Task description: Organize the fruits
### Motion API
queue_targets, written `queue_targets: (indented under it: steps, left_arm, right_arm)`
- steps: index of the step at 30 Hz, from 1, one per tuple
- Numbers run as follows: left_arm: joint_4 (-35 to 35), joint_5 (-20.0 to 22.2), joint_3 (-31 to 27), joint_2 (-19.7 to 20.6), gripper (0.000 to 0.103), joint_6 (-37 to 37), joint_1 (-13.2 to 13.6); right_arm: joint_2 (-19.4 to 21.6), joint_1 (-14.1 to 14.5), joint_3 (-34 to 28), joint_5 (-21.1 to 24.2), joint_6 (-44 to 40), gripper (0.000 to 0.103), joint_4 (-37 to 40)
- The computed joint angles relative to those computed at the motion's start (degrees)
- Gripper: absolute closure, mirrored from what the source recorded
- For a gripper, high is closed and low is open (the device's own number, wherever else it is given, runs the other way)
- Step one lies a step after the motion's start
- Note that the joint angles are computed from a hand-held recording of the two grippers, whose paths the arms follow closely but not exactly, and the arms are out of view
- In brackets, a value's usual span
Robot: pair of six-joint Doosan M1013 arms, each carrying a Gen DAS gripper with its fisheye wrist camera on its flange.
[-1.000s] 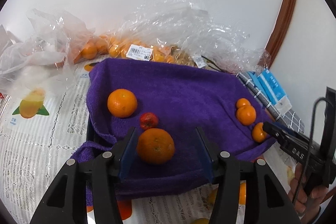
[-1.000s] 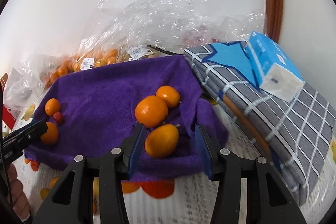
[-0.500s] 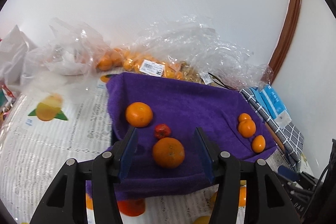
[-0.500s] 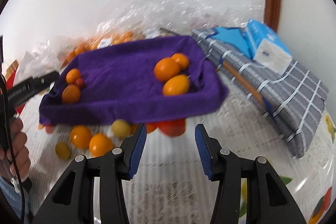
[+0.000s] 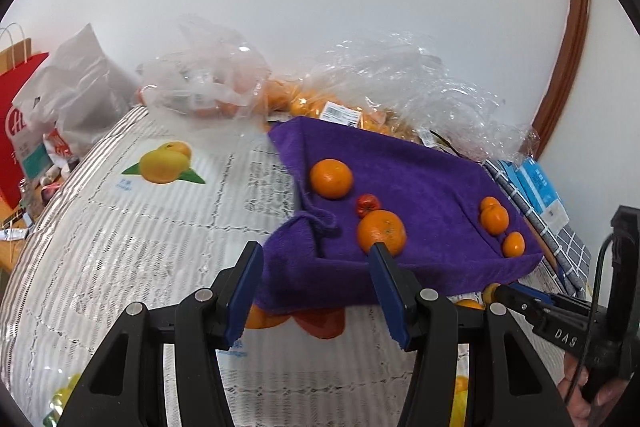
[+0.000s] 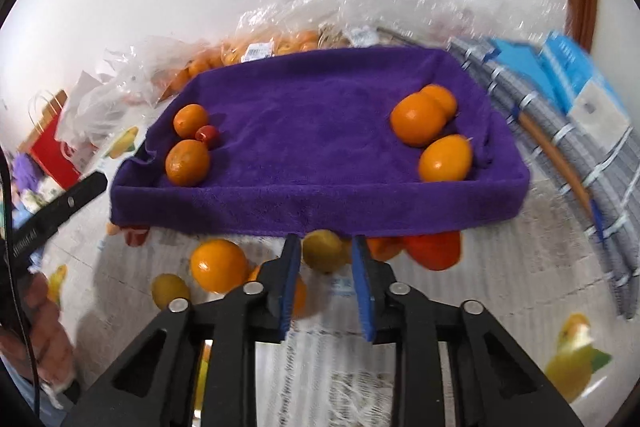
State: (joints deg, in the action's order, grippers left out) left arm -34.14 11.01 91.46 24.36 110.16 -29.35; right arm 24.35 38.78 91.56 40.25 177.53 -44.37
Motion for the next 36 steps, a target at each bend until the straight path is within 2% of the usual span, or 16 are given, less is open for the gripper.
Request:
queue_targets:
  steps: [4,8,13,17,20,24,27,30,32,34,36]
  left_arm:
    - [1.7,0.5,-0.3,0.3,0.050,-1.4,-0.1]
    - [-2.8,0.4,-0.2,0.1,0.050,3.6,-0.1]
    - [-7.0,0.9,0.0,0.0,0.050,7.9,0.0]
    - [-11.8,3.0,-0.4,0.2,0.050,12.2,0.4]
    - [-14.1,3.4,-0.3,0.1,0.050,14.6,0.4]
    - [-13.8,3.6,-0.2,0.1,0.050,15.6,0.2]
    - [-14.1,4.4,-0.3,0.3,0.050,17.4,0.0]
    - [-20.4,7.4,-0.3,0.4,0.050,25.7,0.2]
    - [-24.7,12.9,-1.0,0.8,0.050,31.7,0.7]
    - [-23.9,16.8,-1.7,1.2,0.050,32.4,0.6]
    - [-21.8,19.3,-2.3,1.6,0.050,31.5,0.4]
  right_arm:
    - [0.2,-1.0,-0.3,-1.8,-1.5,0.079,3.2]
    - [0.4,-1.1,-0.4,-2.1,-1.2,0.079,3.3]
    - [-0.7,-0.1,0.9,1.4,3.0,0.080,-1.2]
    - [-2.0,0.6,2.7,5.0,3.7,0.080,-1.9]
    - [-2.6,0.7,3.9,5.3,1.4,0.078,0.0]
    - [-2.3,1.1,4.6,5.1,1.1,0.078,-1.0]
    - [-1.7,1.5,4.8,5.9,3.9,0.078,-3.5]
    - [-2.1,2.2,5.6,7.0,7.1,0.078,-6.4]
    - [-2.5,2.7,6.3,8.1,9.2,0.078,-8.5]
    - [-3.0,3.1,7.0,9.3,10.5,0.078,-9.9]
    - [-3.6,3.0,8.0,8.5,11.5,0.078,-10.1]
